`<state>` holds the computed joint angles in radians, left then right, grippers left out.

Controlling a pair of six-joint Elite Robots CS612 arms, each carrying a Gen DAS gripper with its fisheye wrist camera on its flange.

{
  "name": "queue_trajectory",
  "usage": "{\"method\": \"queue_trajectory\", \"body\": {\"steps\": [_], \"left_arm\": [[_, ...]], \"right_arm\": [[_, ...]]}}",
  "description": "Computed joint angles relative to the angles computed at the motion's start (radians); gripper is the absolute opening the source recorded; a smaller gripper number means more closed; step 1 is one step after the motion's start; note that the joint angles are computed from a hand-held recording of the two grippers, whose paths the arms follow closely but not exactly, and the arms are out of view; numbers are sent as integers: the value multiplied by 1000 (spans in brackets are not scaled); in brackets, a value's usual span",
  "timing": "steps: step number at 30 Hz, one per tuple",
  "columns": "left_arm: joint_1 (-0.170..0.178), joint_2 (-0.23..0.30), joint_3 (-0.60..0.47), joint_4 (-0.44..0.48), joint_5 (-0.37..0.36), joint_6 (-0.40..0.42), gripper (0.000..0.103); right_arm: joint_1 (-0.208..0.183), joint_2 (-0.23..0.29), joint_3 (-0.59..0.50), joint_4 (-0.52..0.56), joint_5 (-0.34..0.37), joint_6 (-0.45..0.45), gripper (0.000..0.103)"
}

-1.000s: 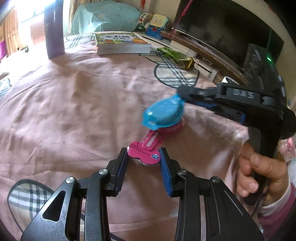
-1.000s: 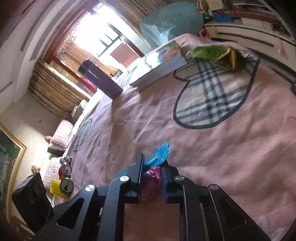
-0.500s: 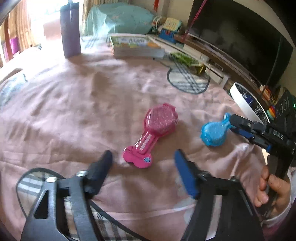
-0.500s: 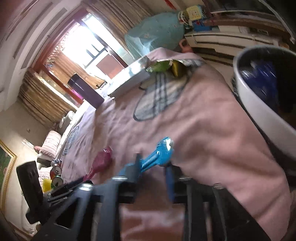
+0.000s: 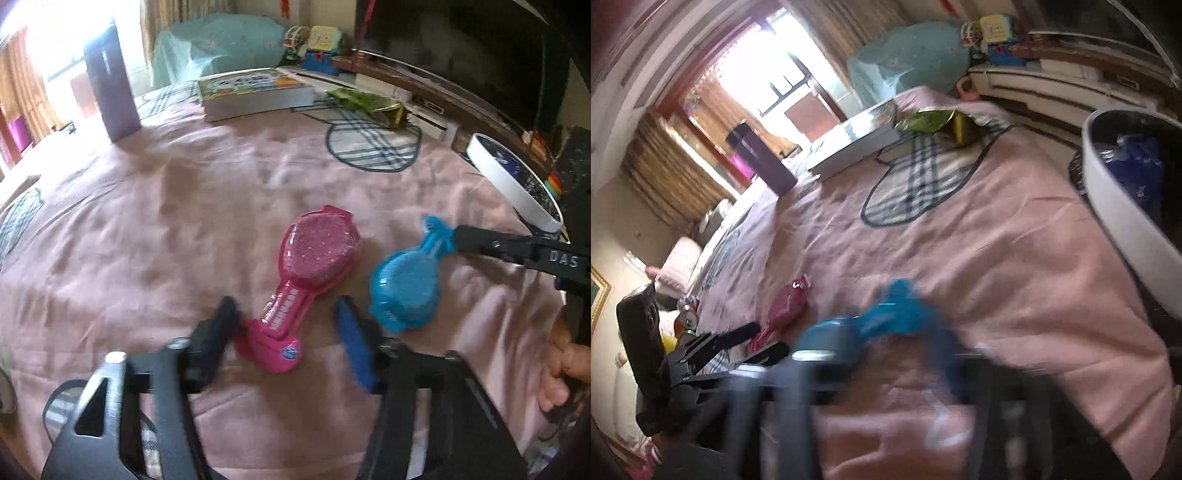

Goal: Collect trash
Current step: 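Grasp the pink hairbrush with the left tool while the right tool grasps the blue hairbrush, then carry both hairbrushes over the bin and open both tools to drop them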

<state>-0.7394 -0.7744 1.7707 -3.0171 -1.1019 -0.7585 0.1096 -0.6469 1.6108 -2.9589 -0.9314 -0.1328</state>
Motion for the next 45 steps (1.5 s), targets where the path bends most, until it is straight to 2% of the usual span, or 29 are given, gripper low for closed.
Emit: {"method": "queue_trajectory", "body": {"steps": [3, 14, 25, 33, 45], "left_arm": [[1, -3, 6, -20, -14, 6, 21], [3, -21, 43, -114, -65, -64, 21], [-18, -17, 6, -156, -77, -13, 21], [-30, -1, -52, -154, -97, 46, 21], [-44, 33, -159, -103, -126, 135, 21]], "right_arm": [[-8, -1, 11, -25, 27, 11, 3], [-41, -29, 71, -185, 60, 83, 2], [-64, -69, 122, -367, 44, 123, 1], [-86, -80, 131, -401, 36, 143, 1], [-126, -97, 155, -451, 2, 159, 1]]}}
